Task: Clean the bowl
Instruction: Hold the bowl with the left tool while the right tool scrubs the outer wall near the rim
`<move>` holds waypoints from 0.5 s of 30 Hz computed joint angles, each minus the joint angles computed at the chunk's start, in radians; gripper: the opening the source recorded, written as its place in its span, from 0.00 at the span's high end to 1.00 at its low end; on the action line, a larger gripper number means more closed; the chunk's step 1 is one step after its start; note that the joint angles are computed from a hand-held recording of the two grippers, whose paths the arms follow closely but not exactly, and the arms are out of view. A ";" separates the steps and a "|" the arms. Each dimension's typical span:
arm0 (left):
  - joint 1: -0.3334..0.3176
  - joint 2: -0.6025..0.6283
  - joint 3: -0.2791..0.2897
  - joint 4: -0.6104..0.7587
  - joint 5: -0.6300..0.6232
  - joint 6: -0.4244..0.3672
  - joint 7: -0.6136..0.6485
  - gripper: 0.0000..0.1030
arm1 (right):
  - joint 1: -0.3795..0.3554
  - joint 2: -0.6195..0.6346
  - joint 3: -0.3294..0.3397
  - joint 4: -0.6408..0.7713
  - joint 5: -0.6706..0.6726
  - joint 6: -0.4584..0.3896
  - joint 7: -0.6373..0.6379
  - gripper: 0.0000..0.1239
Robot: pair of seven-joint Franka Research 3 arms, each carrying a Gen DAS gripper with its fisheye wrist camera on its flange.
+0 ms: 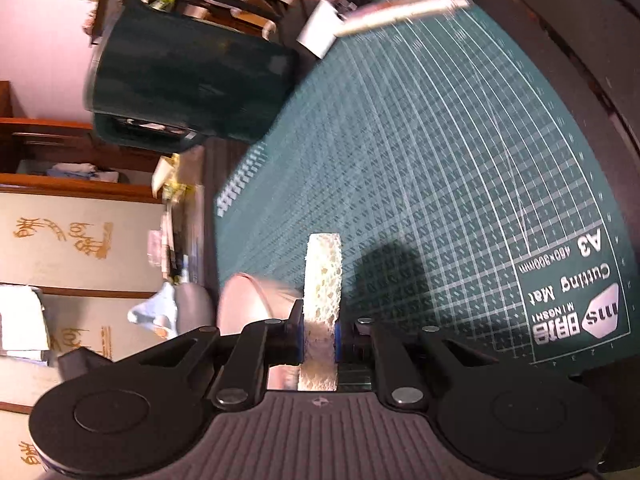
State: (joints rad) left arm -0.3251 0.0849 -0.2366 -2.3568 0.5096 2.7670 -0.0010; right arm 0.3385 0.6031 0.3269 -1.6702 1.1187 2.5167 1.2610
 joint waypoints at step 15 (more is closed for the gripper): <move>0.000 0.003 0.002 -0.001 -0.002 0.006 0.004 0.82 | 0.023 -0.001 -0.013 -0.004 0.010 0.023 -0.002 0.90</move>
